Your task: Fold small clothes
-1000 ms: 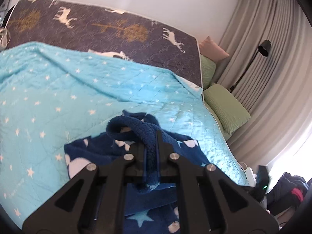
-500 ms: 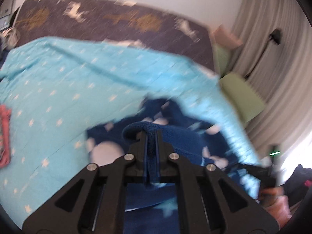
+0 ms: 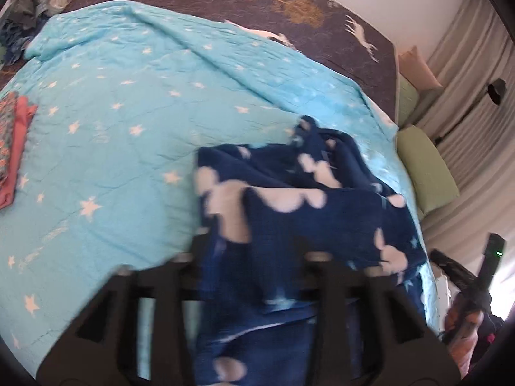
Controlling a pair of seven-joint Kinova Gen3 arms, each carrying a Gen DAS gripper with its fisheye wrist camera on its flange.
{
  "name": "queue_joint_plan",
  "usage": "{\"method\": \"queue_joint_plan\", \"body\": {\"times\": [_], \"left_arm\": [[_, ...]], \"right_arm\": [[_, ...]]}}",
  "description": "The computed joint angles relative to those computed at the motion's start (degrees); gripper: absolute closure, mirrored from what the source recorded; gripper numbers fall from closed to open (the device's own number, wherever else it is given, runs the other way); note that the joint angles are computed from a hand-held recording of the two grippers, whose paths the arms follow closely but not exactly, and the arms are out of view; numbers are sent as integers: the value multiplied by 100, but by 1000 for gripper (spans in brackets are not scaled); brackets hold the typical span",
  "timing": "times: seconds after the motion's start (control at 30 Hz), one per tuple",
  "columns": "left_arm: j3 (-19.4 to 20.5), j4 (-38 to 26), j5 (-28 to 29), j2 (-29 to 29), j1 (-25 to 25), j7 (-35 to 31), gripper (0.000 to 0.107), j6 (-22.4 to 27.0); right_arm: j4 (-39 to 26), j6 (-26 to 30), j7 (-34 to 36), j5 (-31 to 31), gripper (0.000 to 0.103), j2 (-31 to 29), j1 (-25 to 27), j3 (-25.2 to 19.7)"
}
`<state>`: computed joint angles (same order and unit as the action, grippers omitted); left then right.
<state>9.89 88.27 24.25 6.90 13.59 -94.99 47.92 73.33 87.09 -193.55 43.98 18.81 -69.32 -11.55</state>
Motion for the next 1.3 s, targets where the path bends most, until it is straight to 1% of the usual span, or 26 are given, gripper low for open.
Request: {"method": "queue_joint_plan", "body": {"times": [0.03,0.07,0.13,0.17,0.2,0.27,0.33,0.4,0.47,0.53,0.57,0.6,0.67,0.73,0.77,0.8,0.83,0.87,0.93,1.07,1.13,1.17,1.2,1.23,1.27,1.3], "left_arm": [[-54,-47,-112,56,165,39,34,9],[-180,-113,-318,134,430,120,32,33],[-429,-336,-784,444,961,222,33,306],[-544,-433,-1017,564,1207,387,51,406],[-581,-480,-1157,673,1347,490,85,471],[-475,-459,-1157,678,1309,577,96,466],[-147,-224,-784,313,865,433,96,155],[140,-78,-599,-102,459,200,96,-101],[78,-139,-786,-261,478,162,96,-97],[-292,-233,-1252,-215,912,279,92,-4],[-529,-297,-1485,-124,1177,415,84,125],[-766,-417,-1718,-9,1443,645,71,301],[-1131,-643,-2171,244,1892,1111,59,624],[-1094,-690,-2429,269,1956,1509,58,575],[-943,-737,-2467,297,1829,1597,58,467],[-688,-850,-2531,357,1635,1705,55,405],[-470,-1070,-2573,489,1494,1754,51,437],[-205,-1335,-2573,690,1322,1716,42,496],[45,-1866,-2556,1153,1251,1676,40,616],[-65,-2928,-2976,2129,1638,1900,40,1079],[-231,-3458,-2889,2542,1780,1855,40,1527],[-188,-3713,-2705,2733,1710,1850,40,1760],[-53,-3880,-2472,2839,1557,1817,52,1941],[103,-3972,-2239,2899,1387,1750,64,2029],[179,-3992,-2037,2928,1298,1625,91,2030],[149,-3906,-1927,2871,1290,1514,98,1970]], "right_arm": [[35,-189,18,-170,76,43,152,-15],[76,-306,-7,-339,76,99,380,-134],[278,-506,-221,-429,76,84,561,-268],[401,-609,-342,-386,76,29,493,-202],[462,-667,-371,-384,76,-20,423,-118],[356,-571,-235,-478,76,-25,362,-31],[192,-405,-123,-521,76,-6,167,159],[64,-223,-15,-416,75,-21,-176,443],[-59,6,90,-230,68,21,-259,441],[-142,41,159,-249,64,72,-261,540],[-136,-28,185,-329,64,70,-250,616],[-102,-148,203,-444,64,50,-136,614],[-78,-339,238,-577,64,0,-95,735],[-78,-569,368,-645,64,-88,-234,1105],[-1,-802,411,-639,63,-165,-198,1165],[-30,-1035,545,-646,61,-203,-56,1194],[-50,-1268,703,-746,53,-230,188,1117],[-119,-1501,933,-939,45,-233,454,1075],[-297,-1967,1320,-1405,44,-128,985,1083],[-339,-2774,1930,-2337,43,181,1888,1036],[-174,-3240,2037,-2803,43,297,2305,940],[-98,-3473,2024,-3022,43,321,2570,771],[-50,-3639,2017,-3148,47,333,2730,648],[-55,-3713,2100,-3181,81,346,2784,598],[-76,-3693,2223,-3122,95,370,2732,630],[-73,-3580,2278,-2969,96,360,2574,757]]}}
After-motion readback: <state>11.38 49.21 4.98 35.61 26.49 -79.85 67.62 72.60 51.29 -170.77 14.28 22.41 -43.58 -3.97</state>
